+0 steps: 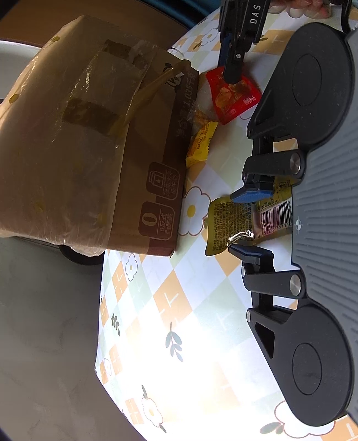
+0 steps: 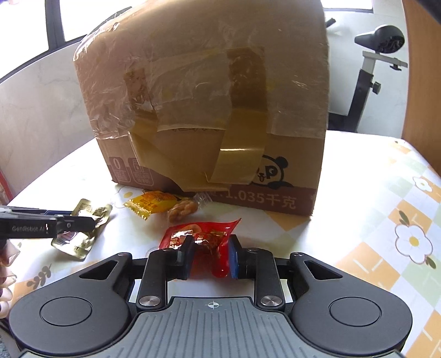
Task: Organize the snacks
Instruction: 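Grasp the gold sachet with the left tool while the right tool grasps a red packet, then carry both held snacks over the box and open both tools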
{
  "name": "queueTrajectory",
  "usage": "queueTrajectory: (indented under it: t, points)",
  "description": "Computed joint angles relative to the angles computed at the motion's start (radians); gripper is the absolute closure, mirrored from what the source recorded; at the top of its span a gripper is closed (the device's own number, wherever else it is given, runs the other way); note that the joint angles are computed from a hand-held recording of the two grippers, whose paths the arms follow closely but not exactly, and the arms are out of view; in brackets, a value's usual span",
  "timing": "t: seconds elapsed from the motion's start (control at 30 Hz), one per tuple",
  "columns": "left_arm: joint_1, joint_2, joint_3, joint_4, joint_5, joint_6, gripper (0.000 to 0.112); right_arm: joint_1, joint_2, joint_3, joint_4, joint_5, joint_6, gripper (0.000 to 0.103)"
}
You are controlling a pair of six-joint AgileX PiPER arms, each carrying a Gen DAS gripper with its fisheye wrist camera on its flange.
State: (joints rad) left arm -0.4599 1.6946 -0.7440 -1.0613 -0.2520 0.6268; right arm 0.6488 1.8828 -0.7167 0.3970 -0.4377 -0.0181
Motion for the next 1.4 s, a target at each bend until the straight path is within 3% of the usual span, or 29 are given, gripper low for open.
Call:
queueTrajectory:
  t: [0.07,0.1,0.2,0.37,0.47,0.73,1.03,1.23,1.4]
  points:
    - [0.023,-0.013,0.012,0.099,0.028,-0.121,0.086,-0.007,-0.015,0.02,-0.029,-0.008,0.038,0.084]
    - [0.027,-0.019,0.02,0.134,0.032,-0.16,0.088,-0.012,-0.023,0.032,-0.057,-0.019,0.077,0.092]
    - [0.016,-0.042,0.049,0.23,0.005,-0.252,0.094,-0.028,-0.048,0.062,-0.119,-0.037,0.146,0.094]
    - [-0.022,-0.071,0.072,0.282,-0.036,-0.282,0.101,-0.058,-0.076,0.101,-0.228,-0.059,0.274,0.096]
    - [-0.042,-0.088,0.073,0.262,-0.038,-0.274,0.103,-0.06,-0.096,0.115,-0.235,-0.068,0.283,0.102]
    - [-0.049,-0.122,0.077,0.345,-0.038,-0.346,0.106,-0.07,-0.19,0.191,-0.221,-0.097,0.261,0.103]
    - [-0.081,-0.207,0.069,0.201,-0.064,-0.224,0.106,-0.076,-0.308,0.257,-0.167,-0.112,0.258,0.103]
    - [-0.119,-0.324,0.011,-0.013,-0.066,0.037,0.106,-0.038,-0.489,0.287,-0.051,-0.073,0.124,0.103]
    - [-0.142,-0.35,-0.084,-0.048,-0.074,0.129,0.106,-0.02,-0.619,0.27,0.062,-0.074,-0.012,0.103]
